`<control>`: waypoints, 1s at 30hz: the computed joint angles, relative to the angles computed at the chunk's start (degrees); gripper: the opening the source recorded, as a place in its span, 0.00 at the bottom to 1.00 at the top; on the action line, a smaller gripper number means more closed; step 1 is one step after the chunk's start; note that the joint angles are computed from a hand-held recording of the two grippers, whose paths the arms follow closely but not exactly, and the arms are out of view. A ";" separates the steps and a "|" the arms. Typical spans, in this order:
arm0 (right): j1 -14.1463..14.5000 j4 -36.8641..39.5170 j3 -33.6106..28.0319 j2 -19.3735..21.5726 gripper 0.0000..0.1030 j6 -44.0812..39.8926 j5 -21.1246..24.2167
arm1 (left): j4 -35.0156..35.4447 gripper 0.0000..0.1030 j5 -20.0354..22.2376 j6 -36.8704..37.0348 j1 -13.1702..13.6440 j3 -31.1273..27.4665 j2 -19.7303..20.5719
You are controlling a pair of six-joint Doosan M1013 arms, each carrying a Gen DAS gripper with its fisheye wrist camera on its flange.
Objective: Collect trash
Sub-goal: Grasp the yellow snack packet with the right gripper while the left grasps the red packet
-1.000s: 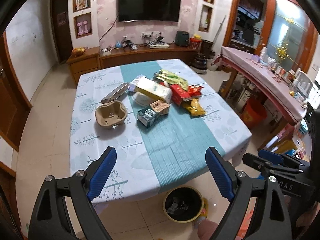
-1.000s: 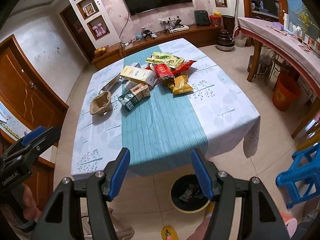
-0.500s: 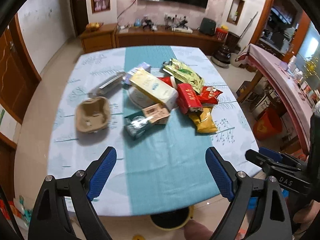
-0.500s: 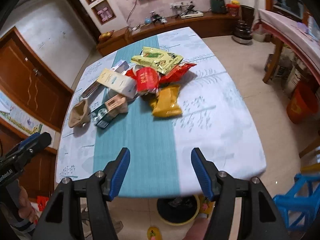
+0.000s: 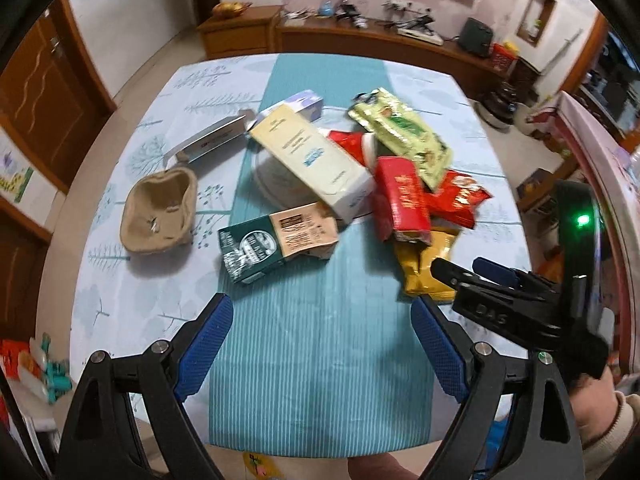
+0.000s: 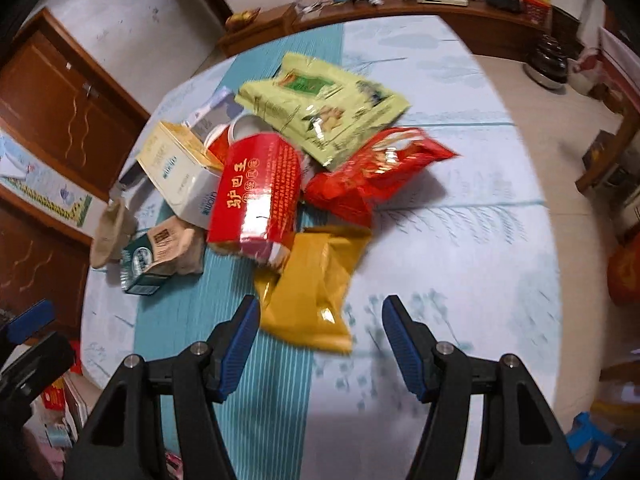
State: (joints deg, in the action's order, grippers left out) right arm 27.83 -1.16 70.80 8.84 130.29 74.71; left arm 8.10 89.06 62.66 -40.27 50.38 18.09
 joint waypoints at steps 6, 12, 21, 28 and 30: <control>1.48 -1.93 -0.78 2.44 0.45 -5.63 1.79 | 1.02 0.87 1.06 -2.01 0.27 -1.09 0.97; 1.67 -0.22 1.53 0.48 0.26 -9.57 0.68 | -0.09 0.87 1.57 -1.78 0.07 -4.14 3.08; 0.06 4.12 6.18 -5.02 0.23 -9.61 -0.32 | -3.74 0.87 3.92 4.57 -2.06 -14.79 10.08; -2.53 2.36 9.93 -9.06 0.23 -2.21 -2.85 | -1.12 0.87 10.04 16.15 -5.62 -28.37 19.11; -3.40 1.71 10.57 -9.65 0.23 -0.79 -3.45 | 1.51 0.87 11.75 19.07 -6.68 -31.93 21.75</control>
